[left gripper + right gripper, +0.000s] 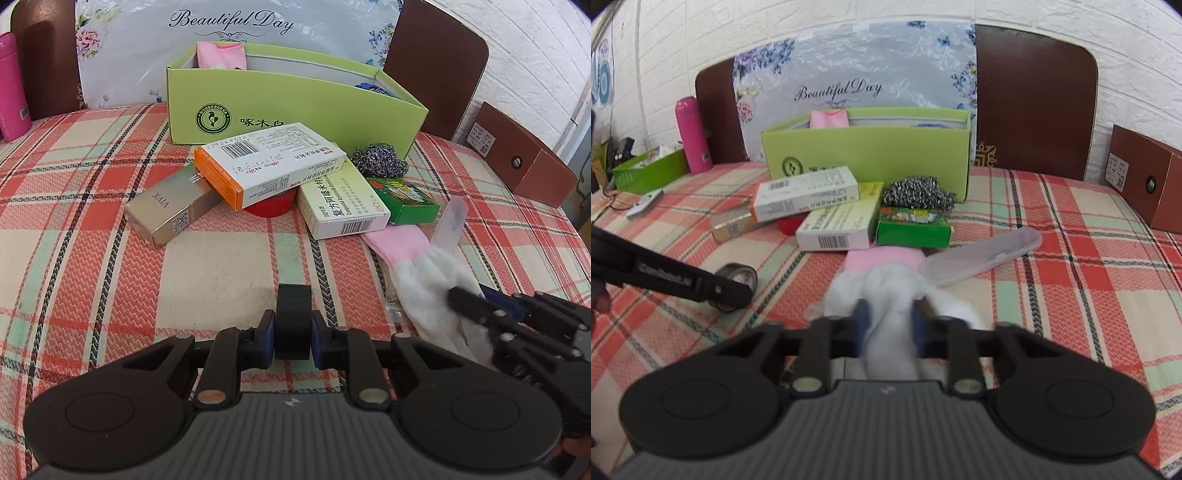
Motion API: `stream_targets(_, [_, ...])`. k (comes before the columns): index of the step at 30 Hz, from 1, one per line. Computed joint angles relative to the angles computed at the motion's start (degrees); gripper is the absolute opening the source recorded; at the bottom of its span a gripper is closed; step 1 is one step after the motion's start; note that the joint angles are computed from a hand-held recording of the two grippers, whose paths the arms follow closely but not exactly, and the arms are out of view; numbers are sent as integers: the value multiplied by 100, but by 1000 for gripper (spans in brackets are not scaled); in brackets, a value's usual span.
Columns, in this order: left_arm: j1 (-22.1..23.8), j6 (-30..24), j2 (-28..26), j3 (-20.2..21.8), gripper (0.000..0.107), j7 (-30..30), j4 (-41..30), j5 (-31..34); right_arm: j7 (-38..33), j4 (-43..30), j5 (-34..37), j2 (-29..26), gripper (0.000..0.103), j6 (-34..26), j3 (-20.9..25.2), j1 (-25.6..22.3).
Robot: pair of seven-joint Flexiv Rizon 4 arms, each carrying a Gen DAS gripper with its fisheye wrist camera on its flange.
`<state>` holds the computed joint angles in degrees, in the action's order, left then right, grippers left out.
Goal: Organize objects
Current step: 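Close the right tool on the pink-cuffed white glove, then carry the glove into the lime-green box and open the right tool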
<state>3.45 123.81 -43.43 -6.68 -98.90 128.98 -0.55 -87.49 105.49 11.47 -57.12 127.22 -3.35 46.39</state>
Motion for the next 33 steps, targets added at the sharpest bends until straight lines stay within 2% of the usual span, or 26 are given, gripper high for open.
stream_targets(4, [-37, 17, -16, 32, 21, 36, -16, 0, 58, 274, -239, 235, 10, 139, 270, -281])
stream_targets(8, [192, 69, -53, -112, 21, -31, -4, 187, 360, 894, -1511, 529, 9, 380, 1121, -1293])
stream_targets(11, [273, 86, -68, -157, 21, -72, -5, 275, 422, 1354, -2439, 749, 9, 60, 1240, -1651])
stream_targets(14, [138, 100, -50, -51, 21, -32, 2, 200, 244, 1440, -1790, 800, 11, -235, 807, -1035])
stream_targets(15, [83, 106, -45, -20, 21, -14, 4, 166, 291, 1397, -1607, 763, 21, -208, 772, -953])
stream_targets(16, [49, 129, -48, 0, 21, 0, 9, 151, 348, 1347, -1428, 730, 39, -144, 749, -881])
stream_targets(18, [-49, 127, -42, 59, 21, 49, 4, 77, 362, 1251, -1279, 649, 57, 79, 750, -827])
stream_targets(20, [15, 119, -46, 6, 25, 46, -3, 114, 239, 1168, -1203, 614, 58, 99, 645, -675])
stream_targets(23, [95, 113, -51, -63, 27, -18, -11, 139, -103, 1038, -690, 544, 58, -114, 149, -42])
stream_targets(24, [98, 126, -56, -60, 27, -17, -9, 153, -205, 1026, -631, 524, 57, -171, 74, 57])
stream_targets(25, [105, 127, -59, -63, 27, -15, -12, 167, -271, 1028, -683, 514, 47, -243, 103, 43])
stream_targets(26, [118, 110, -51, -68, 27, -9, -12, 183, -267, 1055, -842, 536, 34, -283, 271, -125])
stream_targets(27, [127, 116, -43, -66, 25, -9, -2, 193, -211, 1080, -975, 564, 14, -284, 454, -313])
stream_targets(28, [137, 106, -31, -68, 19, -7, 1, 200, -152, 1100, -1000, 588, 12, -242, 552, -398])
stream_targets(33, [194, 218, 34, -78, 19, -24, 60, 296, 82, 1120, -1224, 728, 9, 71, 869, -791])
